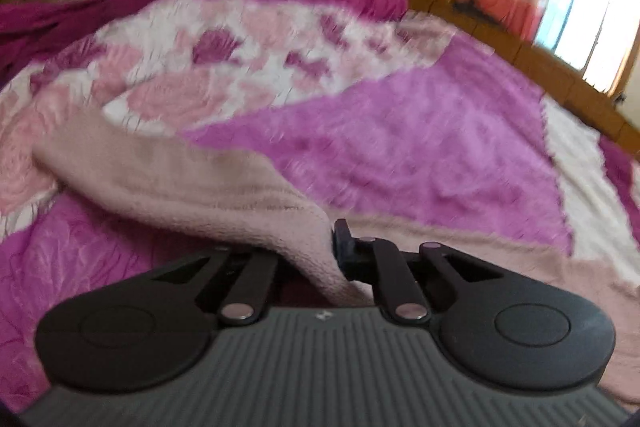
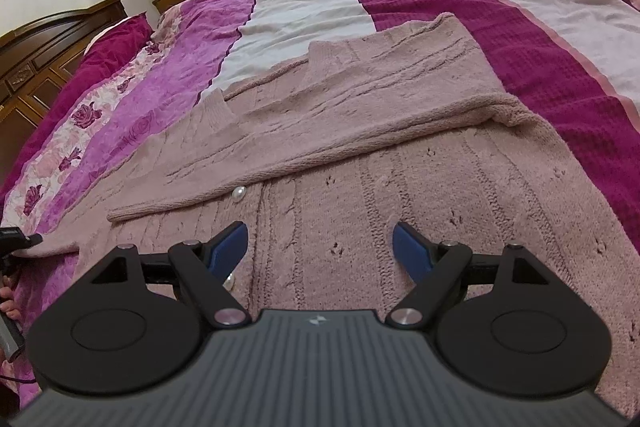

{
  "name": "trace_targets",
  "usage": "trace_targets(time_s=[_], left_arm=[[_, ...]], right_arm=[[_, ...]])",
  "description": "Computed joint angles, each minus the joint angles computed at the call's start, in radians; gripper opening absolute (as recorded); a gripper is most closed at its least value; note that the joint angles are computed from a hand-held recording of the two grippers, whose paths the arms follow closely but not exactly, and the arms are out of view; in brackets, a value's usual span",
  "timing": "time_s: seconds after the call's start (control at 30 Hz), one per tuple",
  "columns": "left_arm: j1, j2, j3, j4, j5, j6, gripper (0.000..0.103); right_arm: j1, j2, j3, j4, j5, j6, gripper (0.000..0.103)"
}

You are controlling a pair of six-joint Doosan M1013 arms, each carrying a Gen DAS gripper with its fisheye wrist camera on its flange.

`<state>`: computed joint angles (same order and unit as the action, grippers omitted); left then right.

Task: Fold small clothes
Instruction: 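Close the left gripper on the sleeve cuff and lift it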

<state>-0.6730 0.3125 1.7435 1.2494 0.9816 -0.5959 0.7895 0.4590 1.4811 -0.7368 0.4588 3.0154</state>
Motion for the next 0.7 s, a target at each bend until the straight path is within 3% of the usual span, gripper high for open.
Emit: trace_targets(time_s=[0.27,0.5,0.7], left_arm=[[-0.046,0.000,-0.053,0.149,0.005,0.025,0.009],[-0.075,0.029,-0.120,0.224,-0.045,0.031,0.009],[-0.097,0.066,-0.174,0.275,-0.132,0.038,0.009]], right_arm=[[-0.003,-0.010,0.018,-0.031,-0.022,0.051,0.085],[-0.009,-0.026,0.041,-0.075,-0.044,0.135,0.085],[-0.013,-0.035,0.056,-0.115,-0.056,0.203,0.085]])
